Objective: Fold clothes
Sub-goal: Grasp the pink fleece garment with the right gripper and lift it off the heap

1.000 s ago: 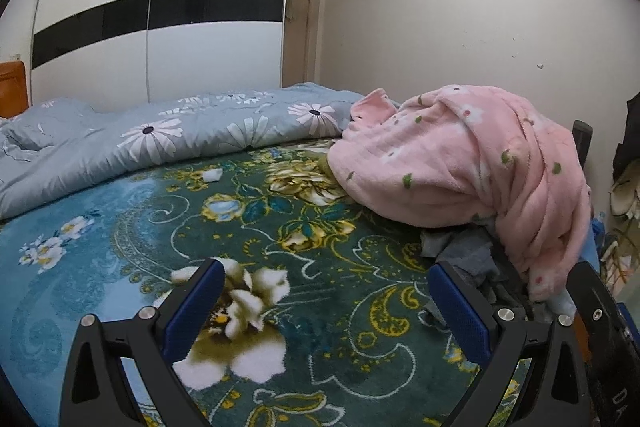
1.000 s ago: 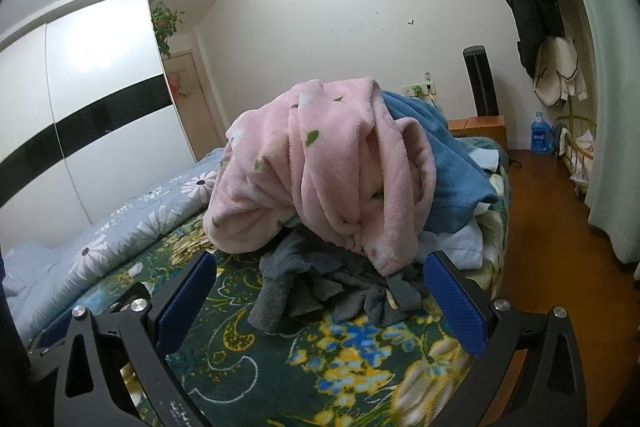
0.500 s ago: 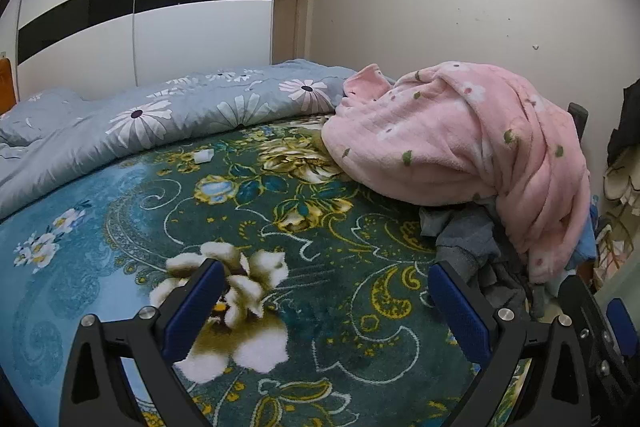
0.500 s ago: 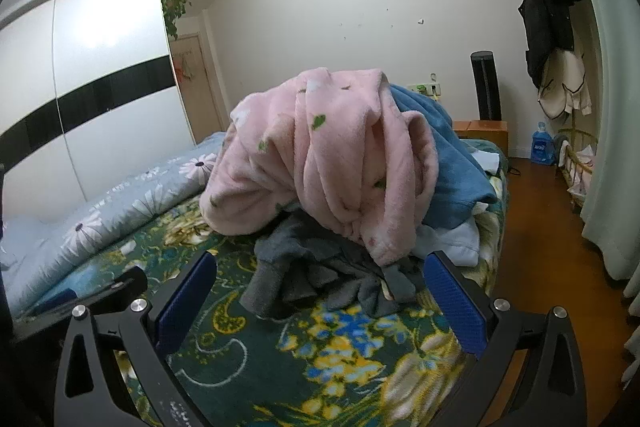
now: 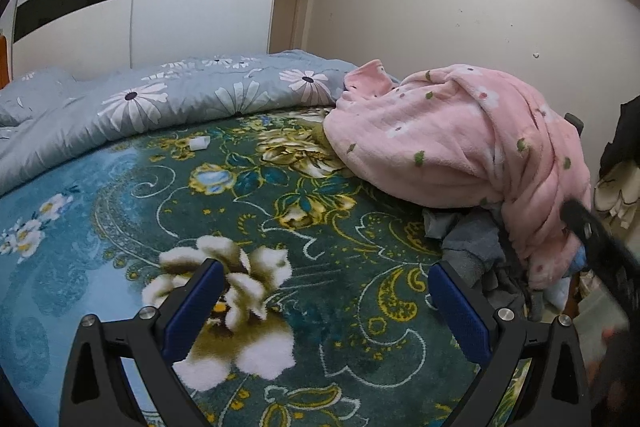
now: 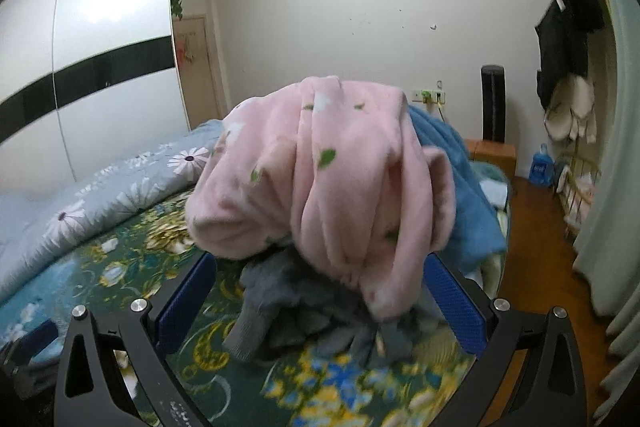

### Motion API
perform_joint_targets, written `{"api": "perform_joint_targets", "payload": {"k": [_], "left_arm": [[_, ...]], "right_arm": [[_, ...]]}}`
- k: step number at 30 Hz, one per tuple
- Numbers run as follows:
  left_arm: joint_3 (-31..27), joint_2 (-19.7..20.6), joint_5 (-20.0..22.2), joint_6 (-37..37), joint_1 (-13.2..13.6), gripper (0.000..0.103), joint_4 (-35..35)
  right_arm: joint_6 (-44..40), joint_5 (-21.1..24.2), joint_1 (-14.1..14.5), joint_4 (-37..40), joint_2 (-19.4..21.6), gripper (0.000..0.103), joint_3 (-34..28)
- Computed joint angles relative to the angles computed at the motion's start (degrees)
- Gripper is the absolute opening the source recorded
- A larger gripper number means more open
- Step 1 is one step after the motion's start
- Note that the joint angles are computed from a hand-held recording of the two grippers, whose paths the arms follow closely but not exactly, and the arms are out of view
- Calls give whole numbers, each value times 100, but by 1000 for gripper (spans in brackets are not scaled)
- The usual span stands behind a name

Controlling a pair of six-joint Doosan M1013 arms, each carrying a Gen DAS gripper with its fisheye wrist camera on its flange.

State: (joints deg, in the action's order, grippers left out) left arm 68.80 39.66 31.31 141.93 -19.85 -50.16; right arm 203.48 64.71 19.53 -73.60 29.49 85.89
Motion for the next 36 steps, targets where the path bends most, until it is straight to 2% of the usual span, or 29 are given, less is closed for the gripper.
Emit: {"api": "perform_joint_targets", "payload": {"k": [5,6,7,8,9,10,12,15,19,21,25,27,30,33,36], "left_arm": [[-174,111,237,-214,74,103,-47],[-203,129,265,-261,89,103,-52],[-230,146,289,-308,103,103,-55],[-267,168,317,-359,116,103,-50],[-302,190,349,-399,130,103,-50],[-342,214,392,-443,148,103,-57],[-429,268,496,-541,188,103,-83],[-551,340,716,-587,270,103,-264],[-689,405,1065,-508,384,103,-522],[-760,434,1250,-486,487,103,-650],[-858,467,1681,-281,755,103,-919],[-819,410,1679,-138,916,103,-854],[-794,325,1371,-224,1121,103,-612],[-772,221,1077,-336,1398,103,-445],[-597,50,629,-227,1729,103,-381]], "right_arm": [[-853,61,-262,237,141,102,-348],[-1011,66,-333,407,180,97,-429],[-1140,73,-403,594,217,89,-505],[-1200,-7,-485,845,225,58,-550],[-1143,-189,-565,1060,190,39,-529],[-902,-454,-627,1122,106,38,-430],[-430,-965,-701,1074,-98,20,-210],[91,-1719,-785,879,-422,14,88],[432,-2460,-767,193,-758,13,244],[410,-2868,-711,-120,-877,12,201],[-35,-3503,-597,-75,-907,12,-50],[-186,-3879,-532,-19,-873,12,-154],[-1086,-4304,-367,650,-648,12,-513],[-2610,-4478,-177,1845,-278,12,-1110],[-4364,-4463,38,3285,103,11,-1776]]}}
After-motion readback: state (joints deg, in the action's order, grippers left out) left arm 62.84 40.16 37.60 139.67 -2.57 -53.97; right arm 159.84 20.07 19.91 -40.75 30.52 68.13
